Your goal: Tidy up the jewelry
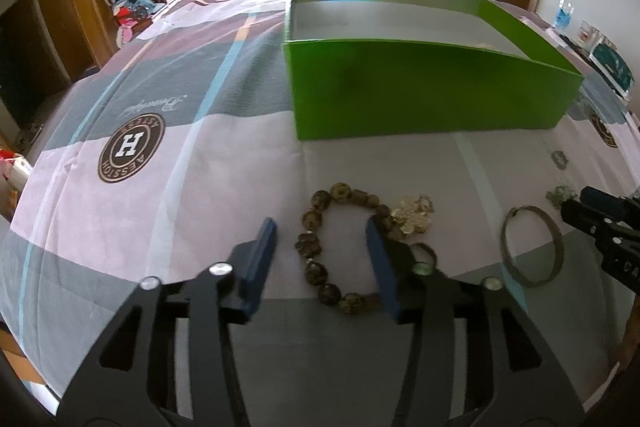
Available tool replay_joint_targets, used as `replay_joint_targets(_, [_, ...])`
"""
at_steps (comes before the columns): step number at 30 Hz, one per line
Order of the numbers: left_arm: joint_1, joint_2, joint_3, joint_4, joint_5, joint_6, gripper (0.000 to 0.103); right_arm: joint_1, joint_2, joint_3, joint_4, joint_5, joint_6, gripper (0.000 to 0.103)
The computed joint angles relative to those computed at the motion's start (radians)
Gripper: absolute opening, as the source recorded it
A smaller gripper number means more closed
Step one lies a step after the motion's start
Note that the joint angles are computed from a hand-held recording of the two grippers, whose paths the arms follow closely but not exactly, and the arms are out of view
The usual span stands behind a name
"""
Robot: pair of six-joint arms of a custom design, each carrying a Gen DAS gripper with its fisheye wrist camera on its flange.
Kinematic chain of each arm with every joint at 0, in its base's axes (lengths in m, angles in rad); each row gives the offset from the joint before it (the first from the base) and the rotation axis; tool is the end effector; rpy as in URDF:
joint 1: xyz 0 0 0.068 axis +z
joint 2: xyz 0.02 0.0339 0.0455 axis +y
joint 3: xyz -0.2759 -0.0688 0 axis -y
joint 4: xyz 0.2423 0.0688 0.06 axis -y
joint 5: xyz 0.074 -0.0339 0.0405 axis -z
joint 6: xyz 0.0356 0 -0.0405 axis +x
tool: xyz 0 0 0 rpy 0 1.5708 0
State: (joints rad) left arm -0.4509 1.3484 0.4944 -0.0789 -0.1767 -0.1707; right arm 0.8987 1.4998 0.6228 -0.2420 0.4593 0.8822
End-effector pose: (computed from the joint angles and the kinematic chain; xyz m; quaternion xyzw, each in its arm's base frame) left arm 0.2084 -0.0939 0.1517 0.1047 0.9405 -0.0158 0.3230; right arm 0.1666 0.1840 0.1455 0.0432 0.9494 0.0300 0.3097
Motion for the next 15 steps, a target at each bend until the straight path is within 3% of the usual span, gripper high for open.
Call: replay_joint_targets(15, [0.003, -0.021, -0.031, 0.026, 0.003, -0.001, 0.054, 0.014, 0.028, 0.026, -0.018, 0.016, 0.016, 0.046])
